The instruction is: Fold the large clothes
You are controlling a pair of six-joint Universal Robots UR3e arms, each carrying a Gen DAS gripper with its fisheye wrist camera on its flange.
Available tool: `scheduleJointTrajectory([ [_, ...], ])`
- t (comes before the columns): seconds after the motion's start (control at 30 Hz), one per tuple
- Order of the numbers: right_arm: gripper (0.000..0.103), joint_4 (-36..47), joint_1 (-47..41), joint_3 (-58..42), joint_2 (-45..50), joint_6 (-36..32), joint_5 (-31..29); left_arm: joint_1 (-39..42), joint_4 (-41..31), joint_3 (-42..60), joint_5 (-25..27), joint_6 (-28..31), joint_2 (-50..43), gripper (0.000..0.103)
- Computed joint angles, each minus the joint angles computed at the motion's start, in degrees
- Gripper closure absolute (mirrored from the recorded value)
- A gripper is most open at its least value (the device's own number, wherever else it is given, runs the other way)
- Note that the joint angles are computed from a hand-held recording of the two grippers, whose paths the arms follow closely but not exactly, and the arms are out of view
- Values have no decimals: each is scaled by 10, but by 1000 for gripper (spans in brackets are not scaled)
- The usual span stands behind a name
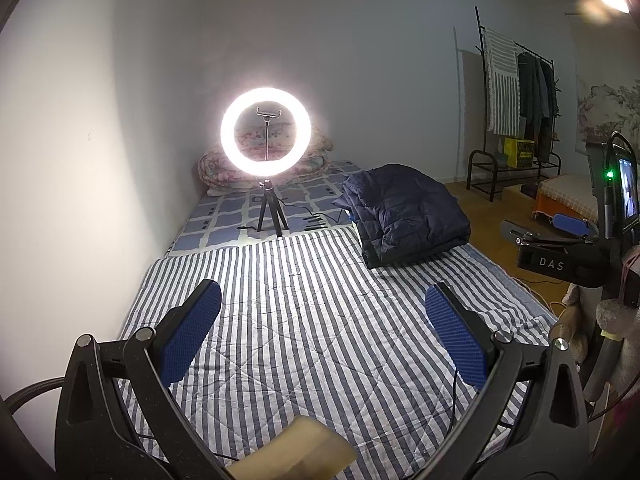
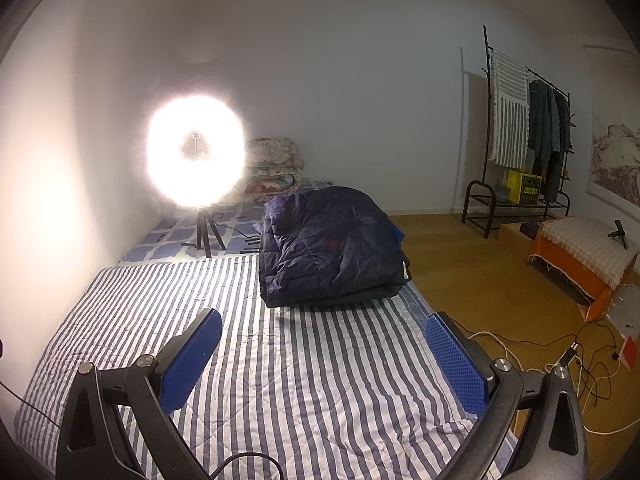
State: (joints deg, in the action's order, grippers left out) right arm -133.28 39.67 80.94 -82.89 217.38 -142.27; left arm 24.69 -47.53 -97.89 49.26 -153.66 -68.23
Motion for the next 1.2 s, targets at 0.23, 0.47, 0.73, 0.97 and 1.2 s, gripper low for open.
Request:
scheduleJointTrajectory([
  [0.23,0,1,2,2,-2,0,1,4,2,-6,-5,1,3,0],
  [0.47,0,-2,-1,4,-2,-2,5,-2,3,-5,0,-2,3,0],
  [0.73,0,-2,0,4,0,-2,5,25,-21,-18,-22,21,29,0],
  [0.97,0,-1,1,2,2,-1,5,38,-44,-8,-32,33,27,0],
  [1.2,0,-9,0,10,0,-6,10,44,-38,-16,-37,39,33,0],
])
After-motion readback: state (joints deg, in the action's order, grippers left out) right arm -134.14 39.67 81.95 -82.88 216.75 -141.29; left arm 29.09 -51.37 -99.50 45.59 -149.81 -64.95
